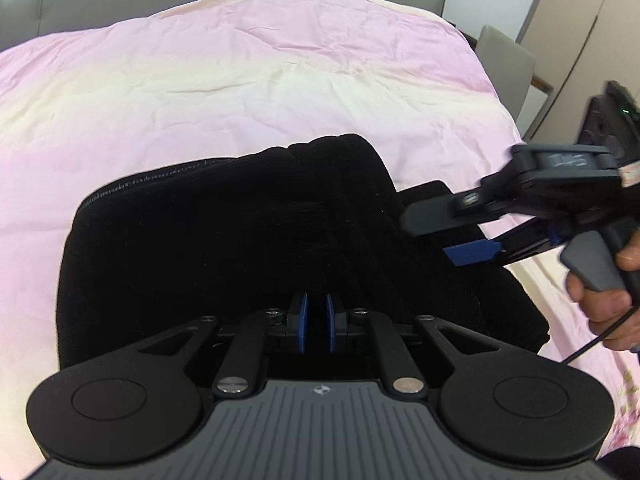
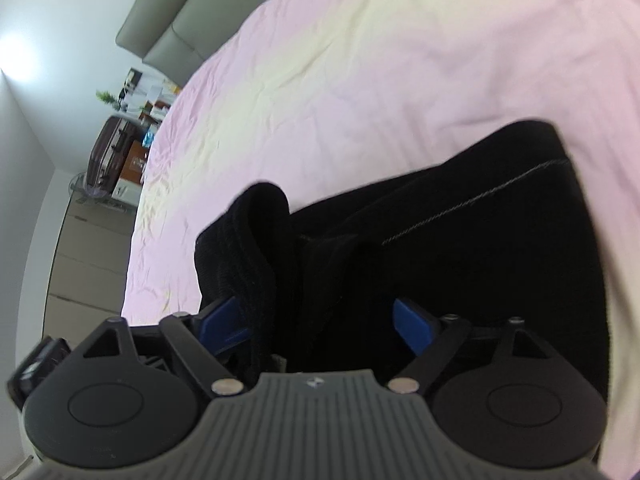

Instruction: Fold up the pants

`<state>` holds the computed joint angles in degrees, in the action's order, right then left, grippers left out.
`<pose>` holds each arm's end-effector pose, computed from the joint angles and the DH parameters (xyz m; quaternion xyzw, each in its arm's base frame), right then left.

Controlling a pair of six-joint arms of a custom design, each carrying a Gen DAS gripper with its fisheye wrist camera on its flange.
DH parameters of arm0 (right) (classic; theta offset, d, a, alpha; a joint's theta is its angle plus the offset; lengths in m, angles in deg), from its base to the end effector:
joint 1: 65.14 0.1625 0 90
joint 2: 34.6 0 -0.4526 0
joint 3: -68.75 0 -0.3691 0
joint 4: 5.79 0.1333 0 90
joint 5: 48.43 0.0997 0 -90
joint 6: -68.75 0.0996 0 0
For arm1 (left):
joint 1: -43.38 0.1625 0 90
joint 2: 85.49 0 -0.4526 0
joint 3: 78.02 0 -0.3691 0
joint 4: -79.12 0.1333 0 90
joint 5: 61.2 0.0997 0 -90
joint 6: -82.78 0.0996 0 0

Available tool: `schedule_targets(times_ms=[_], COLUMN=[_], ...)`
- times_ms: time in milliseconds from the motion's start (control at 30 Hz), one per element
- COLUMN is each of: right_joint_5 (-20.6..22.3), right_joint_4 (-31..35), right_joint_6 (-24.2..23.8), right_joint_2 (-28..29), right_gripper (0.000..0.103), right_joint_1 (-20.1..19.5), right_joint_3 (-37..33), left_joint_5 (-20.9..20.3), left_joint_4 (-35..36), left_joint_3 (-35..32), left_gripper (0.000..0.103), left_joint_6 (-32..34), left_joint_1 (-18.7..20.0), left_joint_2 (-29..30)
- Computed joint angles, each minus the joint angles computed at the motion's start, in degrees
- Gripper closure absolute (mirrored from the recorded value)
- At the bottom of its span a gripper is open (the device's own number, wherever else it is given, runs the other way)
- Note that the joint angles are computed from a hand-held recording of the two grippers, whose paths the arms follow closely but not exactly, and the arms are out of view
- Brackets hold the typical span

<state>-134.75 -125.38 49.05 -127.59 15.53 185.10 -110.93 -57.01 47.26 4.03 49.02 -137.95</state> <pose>0.0689 -0.4422 0.3801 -0.0919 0.9938 -0.0606 0.0174 -0.4182 -0.2399 0.0561 0.1241 0.9085 -0.2995 0.2635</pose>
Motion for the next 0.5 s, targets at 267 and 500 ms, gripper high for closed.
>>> schedule_targets(times_ms=[267, 500], right_joint_5=[-0.1, -1.7], right_joint_4=[-2.4, -5.9], right_joint_6=[-0.4, -4.8], right_joint_2=[2.8, 0.5], right_gripper=[0.025, 0.074], right_joint_1=[-0.6, 4.4], right_joint_3=[2.4, 4.3], left_joint_5=[-2.2, -2.6], left_joint_4=[9.7, 16.9], left_joint_3=[-3.0, -4.0], left_gripper=[0.088, 0.088], left_joint_6=[1.4, -3.1], left_joint_1=[-0.5, -1.8], left_joint_2=[-1.2, -2.2])
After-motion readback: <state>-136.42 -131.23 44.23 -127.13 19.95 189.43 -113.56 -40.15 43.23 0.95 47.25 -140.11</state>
